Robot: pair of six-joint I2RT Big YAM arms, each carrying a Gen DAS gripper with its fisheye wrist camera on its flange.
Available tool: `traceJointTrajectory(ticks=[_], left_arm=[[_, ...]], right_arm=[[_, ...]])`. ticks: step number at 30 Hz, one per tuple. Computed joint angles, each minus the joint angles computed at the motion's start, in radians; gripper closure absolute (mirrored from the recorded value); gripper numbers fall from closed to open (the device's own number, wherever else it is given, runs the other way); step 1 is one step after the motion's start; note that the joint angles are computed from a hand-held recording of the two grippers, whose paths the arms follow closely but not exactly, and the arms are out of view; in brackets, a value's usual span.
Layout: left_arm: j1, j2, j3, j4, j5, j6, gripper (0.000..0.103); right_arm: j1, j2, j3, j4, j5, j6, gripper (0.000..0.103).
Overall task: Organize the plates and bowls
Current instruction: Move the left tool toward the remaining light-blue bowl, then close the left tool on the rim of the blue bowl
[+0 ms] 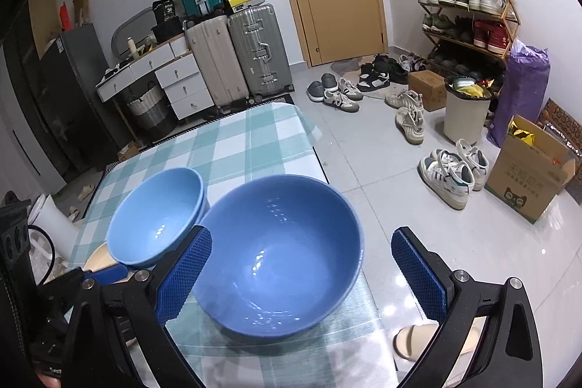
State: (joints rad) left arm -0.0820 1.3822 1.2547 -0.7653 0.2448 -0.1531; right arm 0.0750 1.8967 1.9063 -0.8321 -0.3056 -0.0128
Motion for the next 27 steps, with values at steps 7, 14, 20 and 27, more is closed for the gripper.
traceJointTrajectory(ticks=[7,14,20,27], left_arm=[[-0.018,0.055,0.006,0.047,0.052,-0.054,0.047],[-0.027,0.125,0.036,0.073,0.037,-0.075,0.054],[-0.026,0.164,0.06,0.09,0.046,-0.084,0.06],[-0.022,0.201,0.095,0.087,0.038,-0.08,0.064]], right_arm=[[-0.011,0.038,0.017,-0.008,0.031,-0.013,0.019],[-0.021,0.082,0.041,-0.038,0.013,-0.018,0.032],[-0.023,0.107,0.048,-0.043,0.015,-0.015,0.047],[-0.025,0.146,0.089,-0.061,0.003,0.014,0.064]])
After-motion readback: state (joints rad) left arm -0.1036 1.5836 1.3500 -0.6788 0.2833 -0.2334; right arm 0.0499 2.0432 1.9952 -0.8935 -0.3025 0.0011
